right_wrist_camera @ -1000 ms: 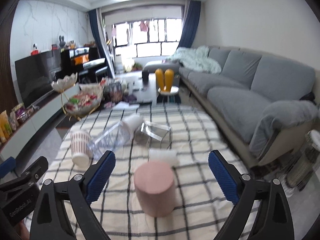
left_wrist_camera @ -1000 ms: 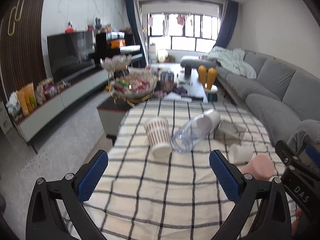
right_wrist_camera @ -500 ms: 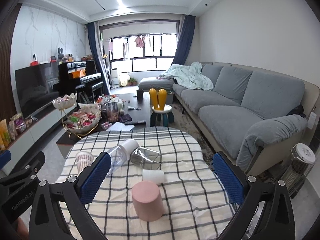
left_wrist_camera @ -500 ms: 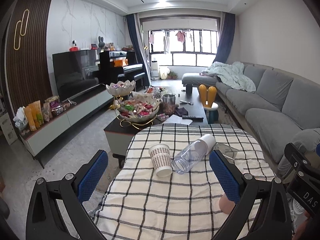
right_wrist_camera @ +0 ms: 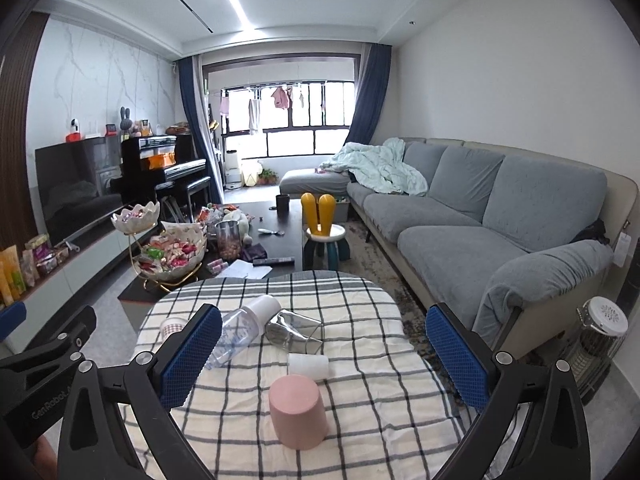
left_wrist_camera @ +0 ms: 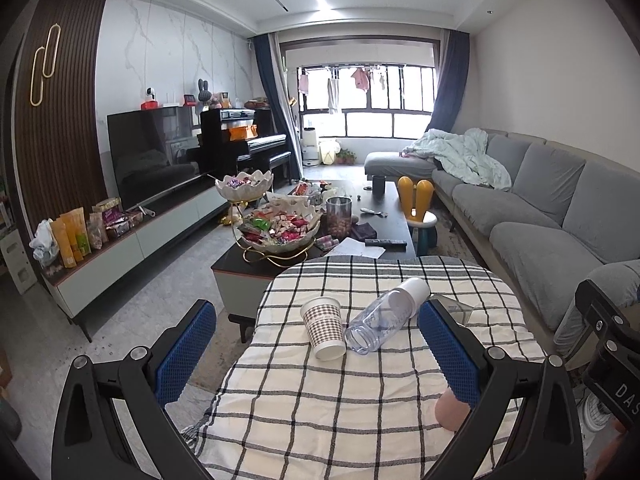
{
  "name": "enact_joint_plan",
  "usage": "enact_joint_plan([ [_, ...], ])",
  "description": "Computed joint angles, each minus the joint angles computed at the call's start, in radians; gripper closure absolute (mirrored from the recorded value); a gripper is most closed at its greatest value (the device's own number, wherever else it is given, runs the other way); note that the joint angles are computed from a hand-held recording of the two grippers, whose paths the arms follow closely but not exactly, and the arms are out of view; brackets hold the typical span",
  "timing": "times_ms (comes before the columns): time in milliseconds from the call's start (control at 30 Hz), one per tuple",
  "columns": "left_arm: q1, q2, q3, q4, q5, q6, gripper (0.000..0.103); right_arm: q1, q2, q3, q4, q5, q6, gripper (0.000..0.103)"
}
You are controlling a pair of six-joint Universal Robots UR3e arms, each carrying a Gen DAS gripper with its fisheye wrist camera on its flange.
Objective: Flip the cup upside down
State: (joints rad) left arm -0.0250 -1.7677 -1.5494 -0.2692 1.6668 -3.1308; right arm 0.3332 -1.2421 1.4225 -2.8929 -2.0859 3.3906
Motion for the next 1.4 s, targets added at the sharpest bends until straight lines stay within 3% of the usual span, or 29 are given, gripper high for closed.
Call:
enact_joint_plan([
  [1400, -0.018, 0.005, 0.015, -0.028, 0.006, -0.015, 0.000, 0.007, -0.003, -0.006, 0.014, -0.002, 0.008, 0.001],
])
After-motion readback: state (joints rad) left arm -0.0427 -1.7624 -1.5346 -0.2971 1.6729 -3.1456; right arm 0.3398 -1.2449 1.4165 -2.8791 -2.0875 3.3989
